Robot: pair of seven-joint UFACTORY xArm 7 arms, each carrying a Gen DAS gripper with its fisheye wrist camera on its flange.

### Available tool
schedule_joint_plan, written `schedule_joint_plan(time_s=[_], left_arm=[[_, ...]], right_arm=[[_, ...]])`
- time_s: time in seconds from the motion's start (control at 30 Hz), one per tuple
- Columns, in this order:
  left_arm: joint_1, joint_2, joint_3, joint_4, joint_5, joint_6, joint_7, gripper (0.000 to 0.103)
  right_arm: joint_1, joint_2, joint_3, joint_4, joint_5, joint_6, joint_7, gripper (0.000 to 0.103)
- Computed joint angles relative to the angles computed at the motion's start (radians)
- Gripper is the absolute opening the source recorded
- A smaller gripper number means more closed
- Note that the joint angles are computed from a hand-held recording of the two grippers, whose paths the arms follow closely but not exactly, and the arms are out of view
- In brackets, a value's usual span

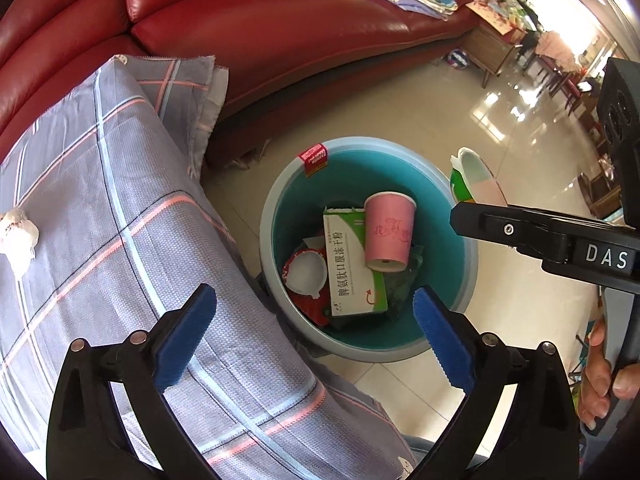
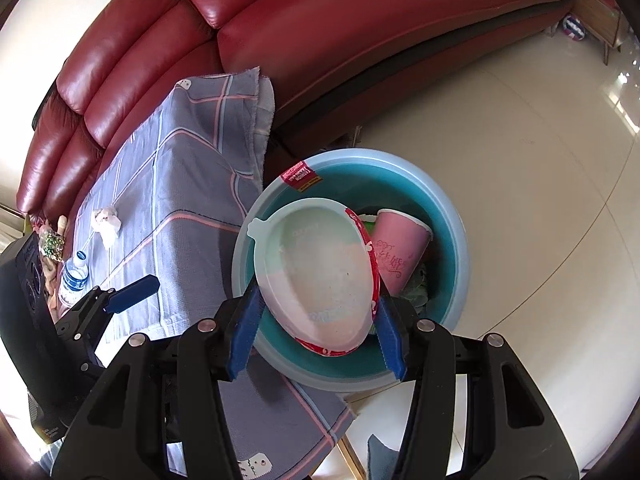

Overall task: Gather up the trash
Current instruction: 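Open both tools over the bucket to drop the two lids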

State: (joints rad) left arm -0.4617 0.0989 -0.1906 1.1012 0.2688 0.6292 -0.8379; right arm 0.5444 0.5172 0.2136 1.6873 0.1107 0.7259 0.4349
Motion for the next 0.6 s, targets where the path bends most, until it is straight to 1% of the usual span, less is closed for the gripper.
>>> schedule_joint_plan(time_s=[0.03, 0.1, 0.27, 0.6], left_arm=[[0.002, -0.002, 0.0, -0.004, -0.006, -0.003, 0.003, 0.099], [0.005, -0.012, 0.0, -0.019, -0.016, -0.011, 0.006, 0.099], [0.009, -0.024, -0.003, -0.035, -0.018, -0.017, 0.003, 0.099], [0.024, -0.079, -0.012, -0.091, -0.029, -0.041, 0.0, 0.099]], right_arm=[[0.004, 0.008, 0.001, 0.013, -0.004, 0.006, -0.003, 0.052], [0.01, 0.022, 0.003, 0.036, -0.006, 0.015, -0.009, 0.072], [0.033, 0.048, -0.007, 0.084, -0.024, 0.049, 0.011, 0.087], [0.057, 0.035, -0.026, 0.082, -0.067, 0.101, 0.073, 0.087]])
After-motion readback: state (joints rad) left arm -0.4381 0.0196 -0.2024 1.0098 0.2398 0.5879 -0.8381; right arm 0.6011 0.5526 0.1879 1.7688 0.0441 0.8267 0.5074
